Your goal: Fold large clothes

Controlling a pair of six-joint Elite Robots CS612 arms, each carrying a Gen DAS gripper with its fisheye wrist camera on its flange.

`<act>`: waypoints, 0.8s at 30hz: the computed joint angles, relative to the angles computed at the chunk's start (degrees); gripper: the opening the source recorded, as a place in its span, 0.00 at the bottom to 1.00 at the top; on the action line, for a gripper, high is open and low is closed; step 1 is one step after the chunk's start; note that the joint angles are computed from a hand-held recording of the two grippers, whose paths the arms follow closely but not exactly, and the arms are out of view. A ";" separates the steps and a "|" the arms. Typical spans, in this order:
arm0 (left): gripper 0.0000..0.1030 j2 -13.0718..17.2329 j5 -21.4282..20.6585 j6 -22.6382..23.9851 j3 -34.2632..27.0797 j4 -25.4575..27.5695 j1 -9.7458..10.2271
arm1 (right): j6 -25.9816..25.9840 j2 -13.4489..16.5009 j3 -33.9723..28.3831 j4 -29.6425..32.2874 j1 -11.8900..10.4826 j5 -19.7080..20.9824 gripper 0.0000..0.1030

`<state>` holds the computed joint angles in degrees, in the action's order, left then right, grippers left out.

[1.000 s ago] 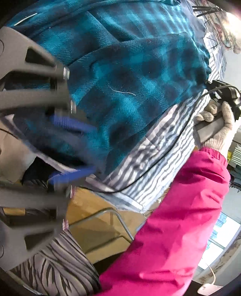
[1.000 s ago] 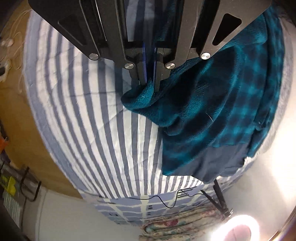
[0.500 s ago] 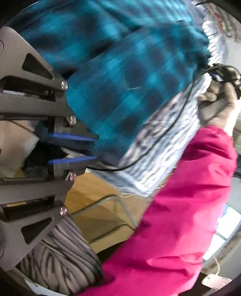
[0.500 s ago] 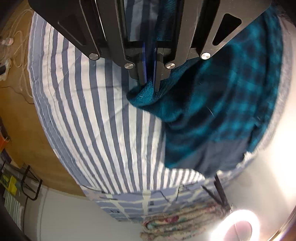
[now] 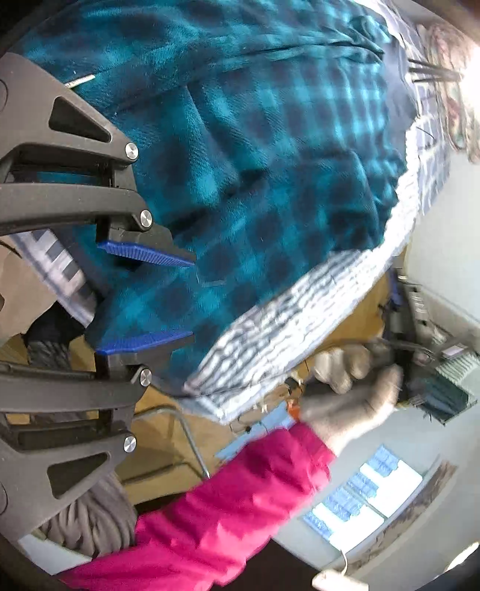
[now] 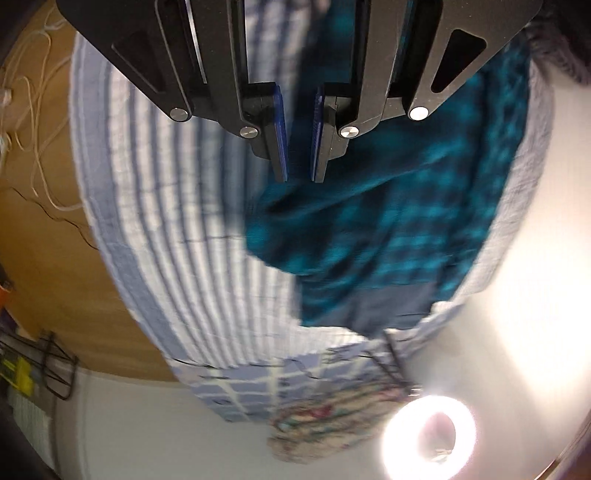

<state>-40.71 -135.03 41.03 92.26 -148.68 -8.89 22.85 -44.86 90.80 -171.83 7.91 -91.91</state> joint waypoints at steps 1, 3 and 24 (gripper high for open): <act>0.34 0.28 0.59 0.21 -0.01 0.25 -0.29 | -1.12 0.34 -1.00 0.69 0.23 0.47 0.11; 0.34 0.58 2.28 0.54 0.20 0.63 -0.87 | -3.14 1.62 -4.36 3.56 0.68 1.27 0.14; 0.34 2.24 1.76 6.01 1.65 0.74 -0.95 | -4.78 19.26 -40.29 39.07 4.48 -16.13 0.02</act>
<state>-38.47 -133.28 47.04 93.91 -147.94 -9.83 18.07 -25.61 50.51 -132.76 12.39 -108.04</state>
